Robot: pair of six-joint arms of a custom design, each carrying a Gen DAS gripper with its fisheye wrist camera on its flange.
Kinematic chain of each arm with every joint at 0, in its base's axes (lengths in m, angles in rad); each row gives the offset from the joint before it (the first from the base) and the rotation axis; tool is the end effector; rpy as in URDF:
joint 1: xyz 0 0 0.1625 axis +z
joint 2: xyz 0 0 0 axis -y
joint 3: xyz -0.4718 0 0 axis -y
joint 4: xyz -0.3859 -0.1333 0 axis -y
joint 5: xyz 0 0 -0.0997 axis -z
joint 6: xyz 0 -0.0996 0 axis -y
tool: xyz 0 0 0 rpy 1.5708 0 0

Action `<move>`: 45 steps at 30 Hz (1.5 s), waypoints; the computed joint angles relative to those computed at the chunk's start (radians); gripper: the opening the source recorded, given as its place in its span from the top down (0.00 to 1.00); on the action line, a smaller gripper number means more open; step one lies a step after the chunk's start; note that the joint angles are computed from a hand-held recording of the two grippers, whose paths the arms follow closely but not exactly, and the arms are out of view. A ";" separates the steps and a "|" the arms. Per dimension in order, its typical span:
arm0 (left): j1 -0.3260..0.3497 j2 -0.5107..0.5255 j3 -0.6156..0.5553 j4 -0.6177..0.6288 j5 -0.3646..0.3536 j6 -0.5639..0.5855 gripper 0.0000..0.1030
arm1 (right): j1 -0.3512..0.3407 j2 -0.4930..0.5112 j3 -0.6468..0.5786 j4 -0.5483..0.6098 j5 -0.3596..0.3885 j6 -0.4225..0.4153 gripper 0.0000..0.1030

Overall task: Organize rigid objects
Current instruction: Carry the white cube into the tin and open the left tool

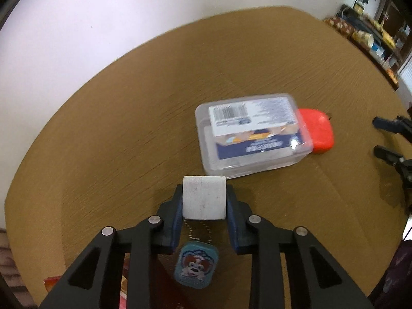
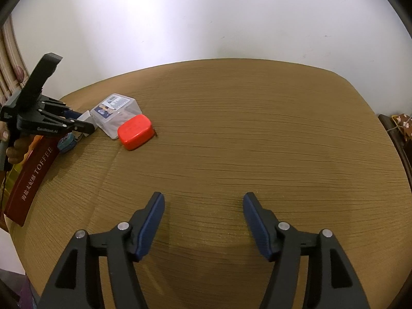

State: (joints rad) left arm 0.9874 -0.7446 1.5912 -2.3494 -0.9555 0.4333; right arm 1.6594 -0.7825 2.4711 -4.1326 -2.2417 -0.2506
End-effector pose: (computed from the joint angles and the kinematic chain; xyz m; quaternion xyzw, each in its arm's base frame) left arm -0.2245 -0.6864 0.1053 0.4726 0.8270 0.0096 0.3042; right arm 0.1076 -0.4051 0.1382 0.0072 -0.8669 0.3738 0.3296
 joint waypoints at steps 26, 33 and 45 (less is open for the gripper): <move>-0.076 -0.490 0.417 -0.152 0.072 -0.434 0.75 | 0.031 0.017 -0.020 0.031 -0.061 -0.009 0.31; -0.018 -0.579 0.482 -0.131 0.095 -0.503 0.75 | 0.035 0.021 -0.028 0.038 -0.078 -0.018 0.31; 0.040 -0.559 0.485 -0.165 0.153 -0.501 0.75 | 0.043 0.027 -0.040 0.051 -0.109 -0.039 0.29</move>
